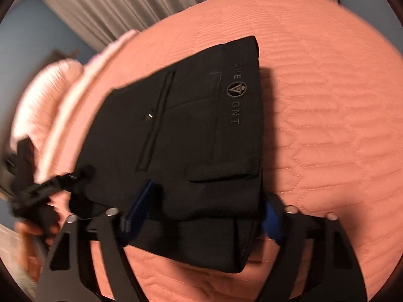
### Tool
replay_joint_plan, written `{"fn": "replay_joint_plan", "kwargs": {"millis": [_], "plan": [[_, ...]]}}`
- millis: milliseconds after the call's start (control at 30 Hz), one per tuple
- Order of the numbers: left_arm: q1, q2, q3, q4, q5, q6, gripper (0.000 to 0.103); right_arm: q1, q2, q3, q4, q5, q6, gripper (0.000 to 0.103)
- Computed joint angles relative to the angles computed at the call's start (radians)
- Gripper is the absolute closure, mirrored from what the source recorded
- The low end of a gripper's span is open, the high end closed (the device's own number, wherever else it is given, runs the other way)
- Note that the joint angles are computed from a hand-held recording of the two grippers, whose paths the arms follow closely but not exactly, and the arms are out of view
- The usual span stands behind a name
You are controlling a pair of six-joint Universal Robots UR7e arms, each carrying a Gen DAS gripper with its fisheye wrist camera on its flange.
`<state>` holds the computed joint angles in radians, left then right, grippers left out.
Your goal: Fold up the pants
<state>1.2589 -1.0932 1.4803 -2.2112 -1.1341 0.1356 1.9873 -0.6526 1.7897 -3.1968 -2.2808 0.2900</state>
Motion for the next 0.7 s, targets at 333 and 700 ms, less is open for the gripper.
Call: {"fn": "replay_joint_plan", "kwargs": {"millis": [333, 700], "plan": [[-0.030, -0.145, 0.101, 0.029, -0.027, 0.022, 0.081, 0.093, -0.085, 0.095, -0.001, 0.005, 0.004, 0.082], [-0.133, -0.459, 0.448, 0.045, 0.168, 0.027, 0.059, 0.220, -0.145, 0.288, 0.182, -0.056, 0.308, 0.064]]}}
